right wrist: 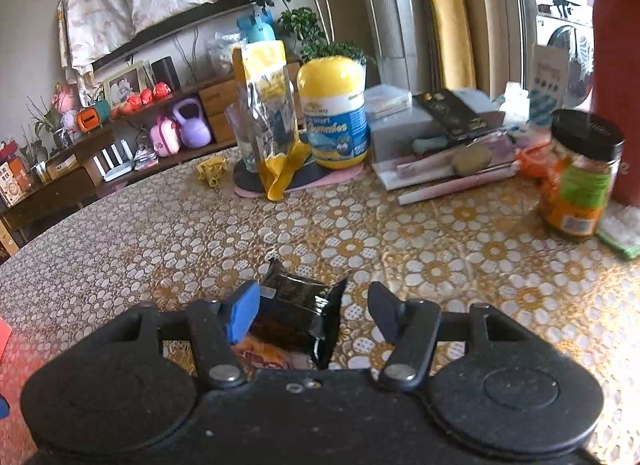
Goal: Organize snacks
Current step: 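Grasp the black packet with the right gripper while the left gripper grasps the clear orange snack bag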
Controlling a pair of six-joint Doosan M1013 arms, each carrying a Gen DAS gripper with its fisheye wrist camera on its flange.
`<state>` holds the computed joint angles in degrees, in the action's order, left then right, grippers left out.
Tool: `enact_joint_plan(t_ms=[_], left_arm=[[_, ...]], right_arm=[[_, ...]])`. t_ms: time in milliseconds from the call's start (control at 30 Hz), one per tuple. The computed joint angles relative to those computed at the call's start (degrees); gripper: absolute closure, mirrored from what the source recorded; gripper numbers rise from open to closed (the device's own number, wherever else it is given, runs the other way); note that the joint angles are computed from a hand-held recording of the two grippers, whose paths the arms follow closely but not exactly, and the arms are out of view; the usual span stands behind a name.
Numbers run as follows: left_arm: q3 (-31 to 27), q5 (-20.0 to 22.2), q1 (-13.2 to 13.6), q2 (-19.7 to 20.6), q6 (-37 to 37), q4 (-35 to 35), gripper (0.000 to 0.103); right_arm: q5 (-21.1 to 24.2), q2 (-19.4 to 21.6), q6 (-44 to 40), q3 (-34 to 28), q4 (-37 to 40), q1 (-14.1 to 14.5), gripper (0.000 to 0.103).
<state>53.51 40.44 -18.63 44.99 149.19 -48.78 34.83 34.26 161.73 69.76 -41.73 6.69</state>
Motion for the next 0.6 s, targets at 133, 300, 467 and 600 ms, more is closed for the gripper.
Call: enact_joint_plan(t_ms=[133, 300, 467, 600], left_arm=[[-1.4, 1.1, -0.5, 0.9, 0.5, 0.2, 0.030], [-4.3, 2.3, -1.6, 2.6, 2.1, 0.3, 0.030], [-7.7, 4.4, -3.1, 4.7, 3.5, 1.2, 0.030], [-10.6, 5.6, -4.4, 6.5, 5.4, 1.4, 0.030]], right_arm=[[-1.8, 0.1, 0.2, 0.3, 0.5, -0.2, 0.055], [-5.7, -1.5, 6.2, 3.2, -3.5, -0.5, 0.069], [-8.3, -3.8, 13.0, 6.7, -8.5, -0.9, 0.074], [-9.4, -6.4, 21.3, 10.5, -14.9, -0.9, 0.074]])
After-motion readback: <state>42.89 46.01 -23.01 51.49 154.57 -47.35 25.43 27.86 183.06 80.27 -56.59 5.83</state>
